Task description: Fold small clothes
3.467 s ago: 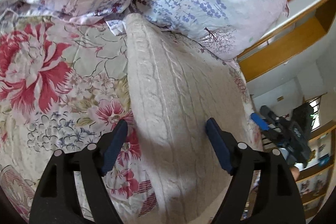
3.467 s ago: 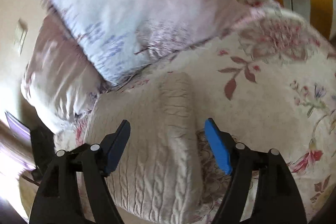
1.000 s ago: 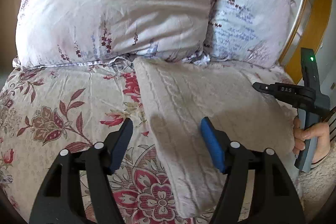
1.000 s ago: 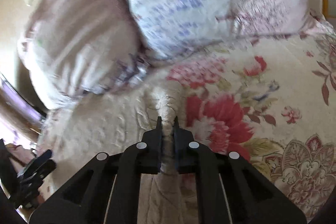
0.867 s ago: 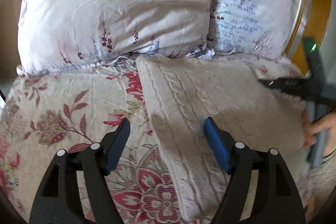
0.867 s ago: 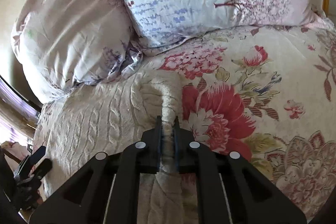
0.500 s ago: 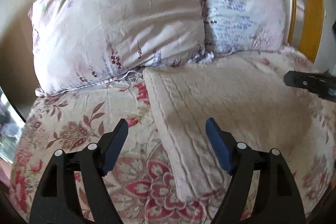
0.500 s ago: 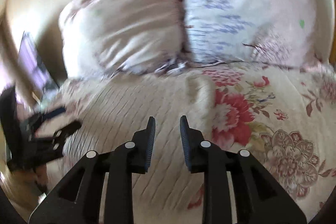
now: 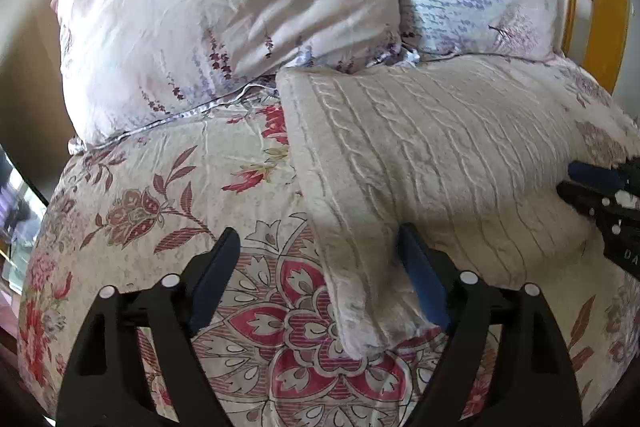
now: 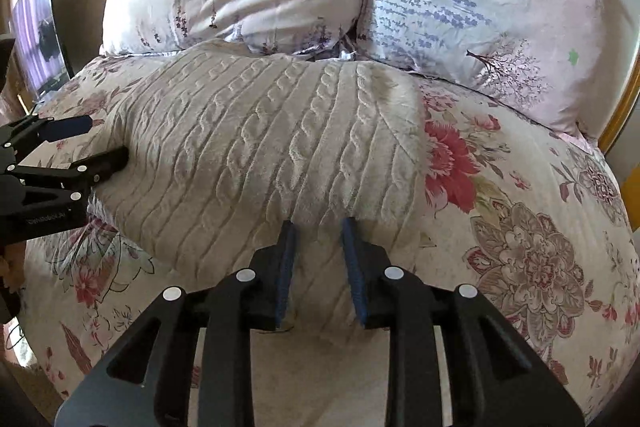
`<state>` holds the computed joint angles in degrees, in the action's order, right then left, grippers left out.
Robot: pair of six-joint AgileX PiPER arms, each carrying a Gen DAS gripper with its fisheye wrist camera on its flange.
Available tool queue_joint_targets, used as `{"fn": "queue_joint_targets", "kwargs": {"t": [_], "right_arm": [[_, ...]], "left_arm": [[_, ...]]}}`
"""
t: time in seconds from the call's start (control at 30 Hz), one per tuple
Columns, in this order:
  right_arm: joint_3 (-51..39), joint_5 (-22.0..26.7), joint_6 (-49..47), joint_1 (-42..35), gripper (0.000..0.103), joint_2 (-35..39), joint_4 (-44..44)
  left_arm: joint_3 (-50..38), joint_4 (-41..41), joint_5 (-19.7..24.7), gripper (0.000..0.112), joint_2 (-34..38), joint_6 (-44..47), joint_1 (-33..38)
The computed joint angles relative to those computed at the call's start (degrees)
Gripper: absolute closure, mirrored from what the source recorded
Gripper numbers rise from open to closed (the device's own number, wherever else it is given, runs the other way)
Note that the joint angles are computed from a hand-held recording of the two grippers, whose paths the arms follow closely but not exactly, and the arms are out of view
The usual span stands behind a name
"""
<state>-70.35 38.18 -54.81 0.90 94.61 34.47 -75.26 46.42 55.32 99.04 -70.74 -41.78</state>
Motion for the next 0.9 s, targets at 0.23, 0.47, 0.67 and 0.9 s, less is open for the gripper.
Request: {"fn": "queue_joint_targets", "kwargs": {"t": [0.23,0.47,0.67,0.9], "right_arm": [[1.95,1.76,-4.05,-3.51,0.024,-2.47,8.34],[2.22,2.93,-2.16,-6.41,0.016,-3.51,9.80],[8.55,-5.51,-5.89,-7.04,0.002,-9.40,14.68],[11.33,-4.12,-6.20,-6.45,0.002,-12.40,13.65]], "left_arm": [[2.65,1.06,-0.68,0.025,-2.57,-4.96,-1.19],[3.53,1.82,0.78,0.015,-3.34,-7.26,-2.10],[6.47,5.79,4.87,0.011,-6.04,-12.82,-5.90],[12.30,2.29,1.80,0.011,-11.03,-16.34,-7.00]]}}
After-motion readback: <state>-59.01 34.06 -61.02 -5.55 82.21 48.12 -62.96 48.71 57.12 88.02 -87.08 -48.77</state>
